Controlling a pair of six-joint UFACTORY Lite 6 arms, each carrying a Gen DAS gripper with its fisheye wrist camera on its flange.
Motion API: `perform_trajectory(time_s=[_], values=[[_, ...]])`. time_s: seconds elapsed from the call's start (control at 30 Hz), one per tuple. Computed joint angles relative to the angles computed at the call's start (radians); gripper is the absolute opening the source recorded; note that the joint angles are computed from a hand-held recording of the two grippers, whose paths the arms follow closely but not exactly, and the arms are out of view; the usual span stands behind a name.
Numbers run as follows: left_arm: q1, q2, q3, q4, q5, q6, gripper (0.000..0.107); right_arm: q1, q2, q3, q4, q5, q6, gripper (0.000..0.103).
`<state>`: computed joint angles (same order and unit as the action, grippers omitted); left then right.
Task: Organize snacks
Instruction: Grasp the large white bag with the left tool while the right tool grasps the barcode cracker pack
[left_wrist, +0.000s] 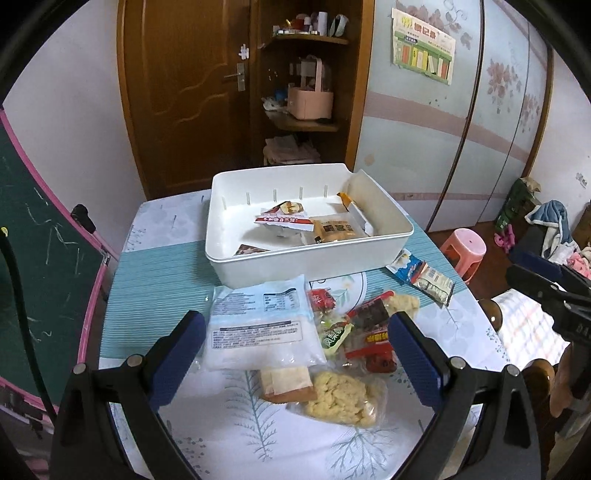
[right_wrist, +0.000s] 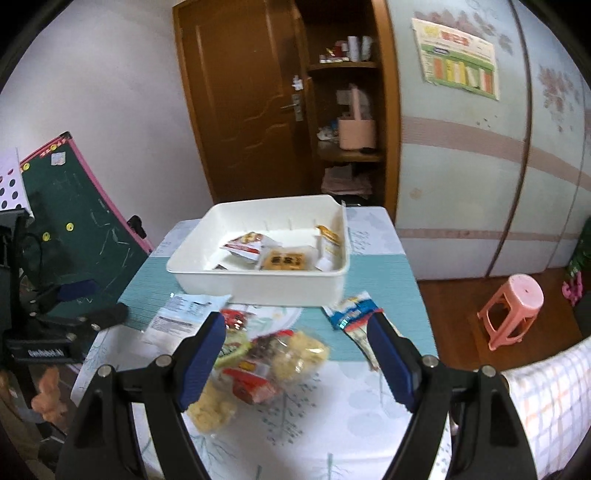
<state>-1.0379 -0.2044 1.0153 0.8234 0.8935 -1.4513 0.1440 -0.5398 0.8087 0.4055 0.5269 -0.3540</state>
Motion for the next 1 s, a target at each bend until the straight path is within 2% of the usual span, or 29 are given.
perform_trajectory(time_s=[0.27,0.4,0.5,0.63,0.83,1.0], values=[[0.012,-0.061,-0.089,-0.002,-0.018,-0.023,0.099,-0.211,-0.058,-0.129,0.193,0.039,-0.24,0.079],[0.079,-0.033,-0.108,-0.054,-0.083,0.025,0.099,-0.202,-0.02,-0.136,0.127,-0.003,-0.194,0.079],[0.137,0.0,-0.127,-0.112,-0.155,0.079,0.099,-0.206,0.032,-0.139,0.163,-0.032,-0.242,0.079],[0.225,0.029,-0.191,-0.201,-0.26,0.129,0.099,-0.181,0.146,-0.127,0.17,-0.111,-0.277,0.079],[0.369,0.055,-0.306,-0.378,-0.432,0.226,0.099,-0.126,0.38,-0.053,0.075,-0.251,-0.261,0.079],[0.464,0.113,-0.357,-0.538,-0.559,0.344,0.099,-0.139,0.615,0.082,0.199,-0.269,-0.417,0.079]])
